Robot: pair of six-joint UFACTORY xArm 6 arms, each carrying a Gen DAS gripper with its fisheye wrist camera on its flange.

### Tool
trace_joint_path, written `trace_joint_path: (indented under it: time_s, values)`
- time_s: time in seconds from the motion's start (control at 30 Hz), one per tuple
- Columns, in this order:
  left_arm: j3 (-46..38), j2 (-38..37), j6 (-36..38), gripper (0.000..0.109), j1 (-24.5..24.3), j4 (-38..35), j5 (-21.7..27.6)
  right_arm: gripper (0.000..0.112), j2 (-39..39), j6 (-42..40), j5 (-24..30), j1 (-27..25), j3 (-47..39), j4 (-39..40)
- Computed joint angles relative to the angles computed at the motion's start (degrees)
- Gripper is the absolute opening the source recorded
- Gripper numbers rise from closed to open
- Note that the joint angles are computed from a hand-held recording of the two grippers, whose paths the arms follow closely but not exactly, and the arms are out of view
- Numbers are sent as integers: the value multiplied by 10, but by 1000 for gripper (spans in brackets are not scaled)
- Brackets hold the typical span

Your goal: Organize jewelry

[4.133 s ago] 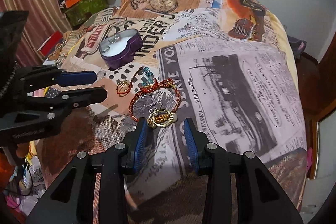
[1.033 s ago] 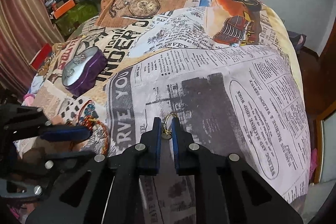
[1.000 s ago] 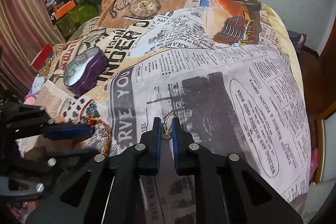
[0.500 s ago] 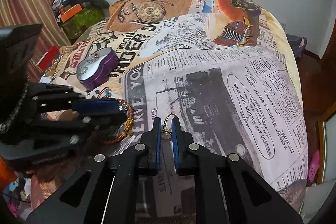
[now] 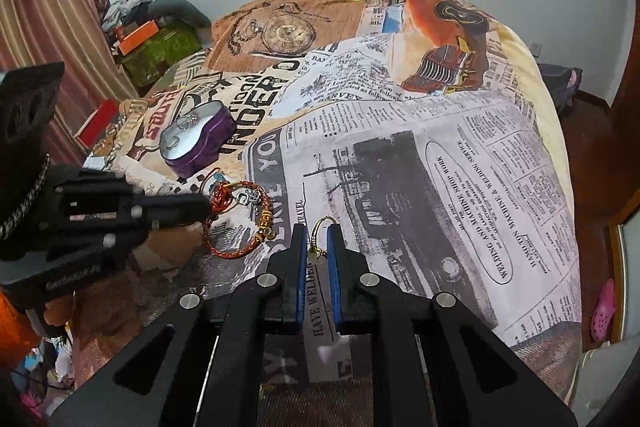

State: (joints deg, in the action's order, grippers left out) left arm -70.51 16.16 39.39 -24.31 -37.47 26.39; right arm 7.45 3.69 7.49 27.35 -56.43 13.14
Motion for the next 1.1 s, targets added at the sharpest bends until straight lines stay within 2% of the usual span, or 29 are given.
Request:
trace_joint_path:
  time_s: [0.13,0.27,0.4,0.5,0.63,0.77,0.93,1.1]
  values:
    - [-18,21,-51,18,-3,57,12,9,-3,18,-4,0,6,-18]
    - [-30,31,-84,21,-1,86,11,9,-3,15,-3,0,8,-16]
    - [-16,17,-78,22,8,74,4,9,-4,-4,-5,2,10,4]
    - [8,-3,-87,32,18,91,-24,9,-4,-23,-10,6,13,27]
    - [15,-14,-109,32,38,112,-29,9,-4,-33,-13,7,15,37]
    - [12,-22,-75,32,49,53,-2,9,-4,-41,-16,9,17,48]
    - [24,-32,-22,32,19,15,1,9,-7,-24,-16,7,21,29]
    - [-2,-2,-33,32,-15,49,-3,9,-16,9,-17,5,31,-8]
